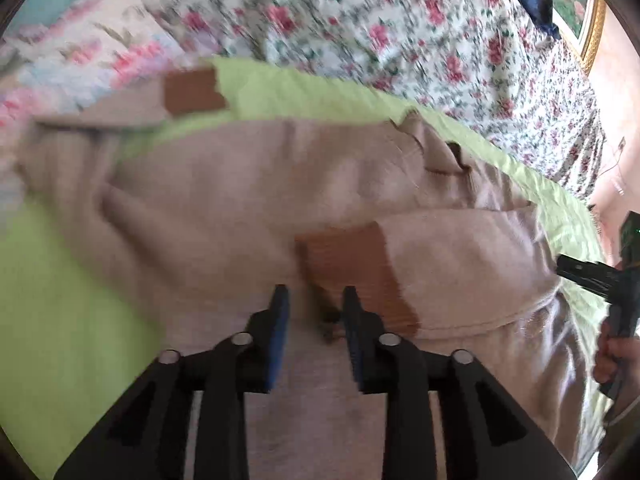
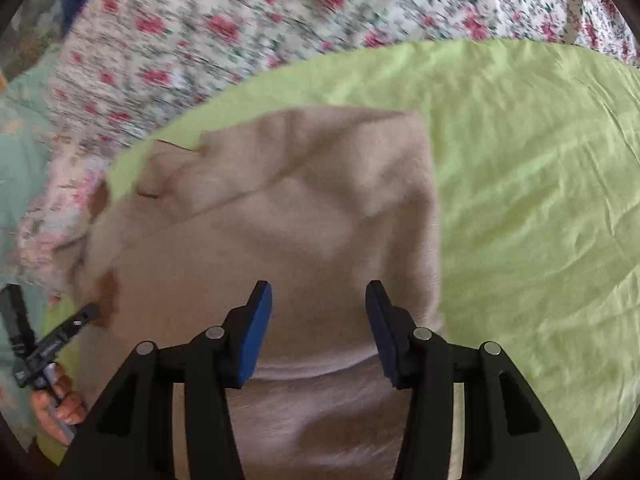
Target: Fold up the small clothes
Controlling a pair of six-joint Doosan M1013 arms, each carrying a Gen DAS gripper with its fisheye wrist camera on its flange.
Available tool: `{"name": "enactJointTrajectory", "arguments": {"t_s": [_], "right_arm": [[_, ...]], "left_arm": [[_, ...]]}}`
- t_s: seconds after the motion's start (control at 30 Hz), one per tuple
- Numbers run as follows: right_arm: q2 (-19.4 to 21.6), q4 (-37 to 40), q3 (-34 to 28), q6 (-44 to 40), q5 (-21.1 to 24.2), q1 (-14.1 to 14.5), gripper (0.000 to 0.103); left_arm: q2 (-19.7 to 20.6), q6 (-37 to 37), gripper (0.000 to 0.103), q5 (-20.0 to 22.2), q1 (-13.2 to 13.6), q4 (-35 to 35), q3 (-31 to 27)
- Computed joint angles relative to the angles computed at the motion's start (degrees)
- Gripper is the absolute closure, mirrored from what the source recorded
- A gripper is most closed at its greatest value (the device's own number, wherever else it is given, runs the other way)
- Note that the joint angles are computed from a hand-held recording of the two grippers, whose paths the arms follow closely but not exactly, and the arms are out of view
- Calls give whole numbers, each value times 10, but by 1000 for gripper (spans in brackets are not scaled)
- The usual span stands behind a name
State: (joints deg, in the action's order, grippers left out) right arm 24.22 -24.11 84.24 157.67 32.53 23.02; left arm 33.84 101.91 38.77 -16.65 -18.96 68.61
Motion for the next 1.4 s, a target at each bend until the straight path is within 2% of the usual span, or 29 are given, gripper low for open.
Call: {"name": "enactJointTrajectory", "arguments": {"t_s": [0.07,0.17,0.2,0.3,0.4,0.47,0.53,0.6,0.63,0.67,0.77,0.9,0.97,1.0,1.07,1.17,1.23,1.4], "right_arm": [[-5,-11,3,10,-11,11,49],[-7,10,7,-9,-41,24,44],[-8,34,10,-30,-56,28,43],[-5,75,8,-63,-71,39,43],[-3,95,7,-77,-79,44,43],[-1,106,4,-88,-82,46,43],[0,110,2,-92,-84,46,43],[0,108,-1,-90,-85,46,43],[0,101,-2,-85,-83,47,43],[1,97,-3,-81,-82,47,43],[-1,89,-1,-76,-83,47,43],[-5,74,7,-60,-91,49,43],[-9,63,13,-46,-96,50,43],[-11,56,16,-37,-98,51,43],[-17,39,24,-16,-100,52,43],[-27,-4,38,37,-101,55,43],[-34,-29,48,69,-97,55,43],[-50,-67,70,129,-83,54,43]], "left_arm": [[-2,-52,39,-14,-3,87,-7],[15,-147,27,-17,-13,264,-46],[29,-175,25,-6,-17,329,-71],[73,-177,19,27,-27,443,-140],[128,-140,16,74,-33,506,-220],[169,-123,15,117,-31,518,-285],[212,-106,18,166,-22,482,-364],[241,-70,61,208,-3,365,-432],[249,-64,101,227,4,326,-455],[246,-75,100,225,6,318,-453],[194,-62,101,154,12,272,-370],[111,17,101,75,20,121,-251],[80,75,101,59,20,37,-209],[66,122,101,66,20,-29,-190],[50,187,101,84,16,-111,-168],[41,249,101,128,-1,-190,-151],[46,262,101,153,-17,-209,-153],[73,254,101,194,-54,-197,-168]]}}
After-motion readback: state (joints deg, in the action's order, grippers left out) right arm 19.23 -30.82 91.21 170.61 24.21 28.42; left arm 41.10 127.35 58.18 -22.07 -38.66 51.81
